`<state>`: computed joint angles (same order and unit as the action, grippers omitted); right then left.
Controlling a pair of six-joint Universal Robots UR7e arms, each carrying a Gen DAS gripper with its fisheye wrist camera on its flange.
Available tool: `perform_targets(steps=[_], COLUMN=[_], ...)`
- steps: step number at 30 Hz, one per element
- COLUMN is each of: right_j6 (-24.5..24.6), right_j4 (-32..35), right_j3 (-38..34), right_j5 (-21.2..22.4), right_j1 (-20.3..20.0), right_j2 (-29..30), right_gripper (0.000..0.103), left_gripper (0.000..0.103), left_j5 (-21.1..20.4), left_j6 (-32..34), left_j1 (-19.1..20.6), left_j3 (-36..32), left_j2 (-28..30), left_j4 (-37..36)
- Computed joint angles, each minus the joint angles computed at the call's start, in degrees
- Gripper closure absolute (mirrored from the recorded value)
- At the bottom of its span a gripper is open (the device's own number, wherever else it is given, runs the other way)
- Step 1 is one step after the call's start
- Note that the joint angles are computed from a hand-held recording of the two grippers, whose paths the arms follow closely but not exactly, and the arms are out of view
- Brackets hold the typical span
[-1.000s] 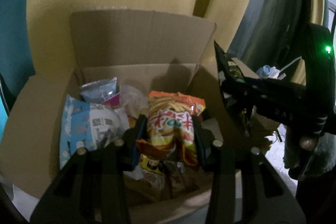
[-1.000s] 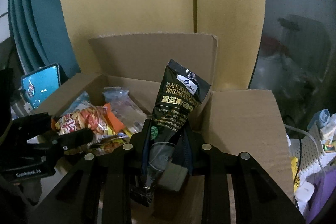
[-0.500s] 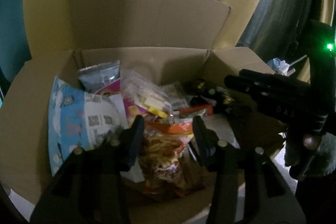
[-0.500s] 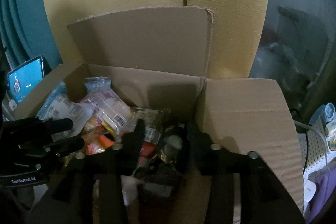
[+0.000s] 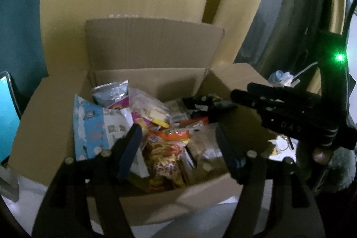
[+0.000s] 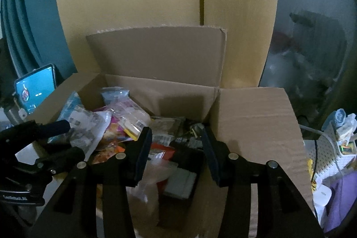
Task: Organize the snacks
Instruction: 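Lower both bags into the box and open both tools, then withdraw both tools from the box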
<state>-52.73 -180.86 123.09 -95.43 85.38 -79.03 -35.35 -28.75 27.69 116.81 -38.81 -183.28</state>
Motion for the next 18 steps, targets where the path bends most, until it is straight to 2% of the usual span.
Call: perform_targets(steps=[6, 18], right_j6=[0.07, -1.13], right_j4=[0.08, 0.06], right_j3=[3.10, 9.98], right_j5=[0.30, 1.72], right_j1=[0.64, 1.61], right_j2=[-4.18, -12.89], right_gripper=[0.054, 0.054], left_gripper=[0.027, 0.025], left_j5=[1.34, 4.76], left_j6=[-2.18, -8.96], left_j1=[-3.36, -10.81], left_j3=[2.28, 7.84], left_j2=[-1.63, -5.59], left_j4=[0.57, 4.17])
